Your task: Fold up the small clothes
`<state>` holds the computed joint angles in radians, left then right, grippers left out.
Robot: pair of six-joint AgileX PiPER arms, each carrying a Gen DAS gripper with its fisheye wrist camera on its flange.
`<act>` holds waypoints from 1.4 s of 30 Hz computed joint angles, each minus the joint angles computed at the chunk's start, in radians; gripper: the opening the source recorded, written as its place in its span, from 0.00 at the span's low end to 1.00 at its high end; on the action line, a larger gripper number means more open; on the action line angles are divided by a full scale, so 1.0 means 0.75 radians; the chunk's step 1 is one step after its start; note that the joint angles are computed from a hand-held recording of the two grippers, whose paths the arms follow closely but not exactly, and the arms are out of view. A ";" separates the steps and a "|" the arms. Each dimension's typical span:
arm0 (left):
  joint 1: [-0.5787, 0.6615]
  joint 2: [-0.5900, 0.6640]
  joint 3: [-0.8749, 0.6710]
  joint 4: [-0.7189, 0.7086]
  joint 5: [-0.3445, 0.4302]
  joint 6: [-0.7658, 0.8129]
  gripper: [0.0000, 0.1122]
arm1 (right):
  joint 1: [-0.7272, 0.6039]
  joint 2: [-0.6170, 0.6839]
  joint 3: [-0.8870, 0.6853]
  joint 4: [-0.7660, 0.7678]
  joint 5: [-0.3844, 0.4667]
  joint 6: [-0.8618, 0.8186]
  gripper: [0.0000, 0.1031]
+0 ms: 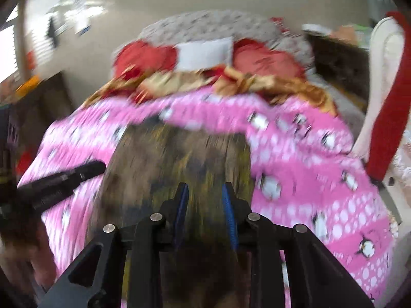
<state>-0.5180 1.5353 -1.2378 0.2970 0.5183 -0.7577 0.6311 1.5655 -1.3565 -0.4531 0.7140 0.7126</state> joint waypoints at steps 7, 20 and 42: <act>0.053 0.368 -0.336 -0.006 0.116 0.062 0.07 | -0.098 0.393 -0.378 0.109 -0.034 -0.020 0.24; 0.126 0.316 -0.248 -0.273 0.027 0.277 0.12 | -0.208 0.490 -0.382 0.375 -0.086 -0.288 0.26; 0.117 -0.279 0.409 -0.529 -0.149 0.625 0.82 | -0.110 -0.055 0.273 0.376 -0.209 -0.325 0.26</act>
